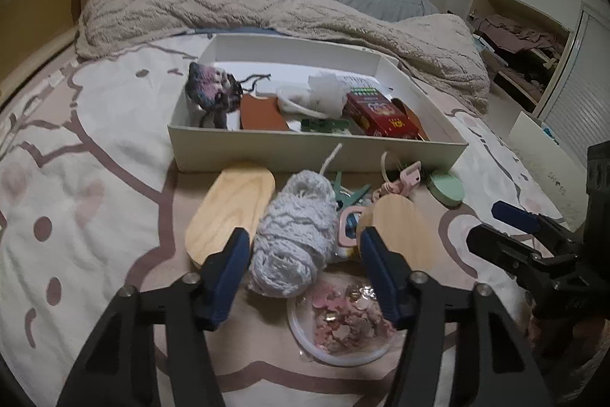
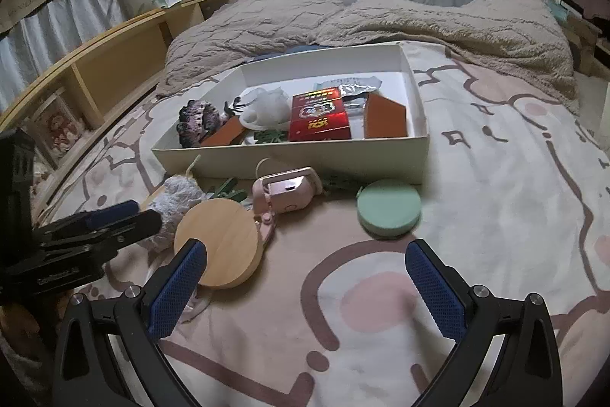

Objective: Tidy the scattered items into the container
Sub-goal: 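Grasp the white yarn ball with the left gripper while the right grasps the round wooden lid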

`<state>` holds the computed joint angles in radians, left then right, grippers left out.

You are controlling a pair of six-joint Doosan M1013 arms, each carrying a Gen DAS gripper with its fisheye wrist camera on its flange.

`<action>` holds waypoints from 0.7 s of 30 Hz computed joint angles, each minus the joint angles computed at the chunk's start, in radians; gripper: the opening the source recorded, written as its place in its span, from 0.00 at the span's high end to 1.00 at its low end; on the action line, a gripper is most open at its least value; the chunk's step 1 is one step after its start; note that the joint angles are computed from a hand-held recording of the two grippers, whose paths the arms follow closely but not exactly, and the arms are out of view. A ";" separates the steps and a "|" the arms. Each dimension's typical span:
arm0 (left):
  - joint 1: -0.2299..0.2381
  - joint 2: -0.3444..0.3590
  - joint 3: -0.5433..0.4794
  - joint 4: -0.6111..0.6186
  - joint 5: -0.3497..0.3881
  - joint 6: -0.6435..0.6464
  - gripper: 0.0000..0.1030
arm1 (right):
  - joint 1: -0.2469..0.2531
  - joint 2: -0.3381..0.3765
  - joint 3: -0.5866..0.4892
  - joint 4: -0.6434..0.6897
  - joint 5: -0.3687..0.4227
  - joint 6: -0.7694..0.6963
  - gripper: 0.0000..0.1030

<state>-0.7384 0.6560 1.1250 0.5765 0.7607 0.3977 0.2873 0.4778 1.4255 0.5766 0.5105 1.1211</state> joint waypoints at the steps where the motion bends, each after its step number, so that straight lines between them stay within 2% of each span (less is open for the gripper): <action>1: 0.001 0.000 0.000 -0.010 -0.002 0.004 0.44 | -0.001 0.001 0.000 0.021 0.005 -0.017 0.00; 7: 0.000 0.008 -0.010 -0.023 0.024 0.026 0.50 | -0.004 0.008 -0.003 0.131 0.051 -0.109 0.00; 12: -0.001 0.012 -0.016 -0.026 0.040 0.041 0.51 | 0.003 0.014 -0.007 0.130 0.075 -0.102 0.00; 14: -0.002 0.014 -0.021 -0.023 0.058 0.038 0.60 | 0.007 0.018 -0.011 0.134 0.085 -0.108 0.00; 21: 0.004 0.004 -0.009 -0.045 0.047 0.026 0.64 | 0.019 0.034 -0.027 0.151 0.112 -0.127 0.00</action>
<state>-0.7339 0.6600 1.1159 0.5315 0.8077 0.4241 0.3066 0.5116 1.3990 0.7280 0.6221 0.9942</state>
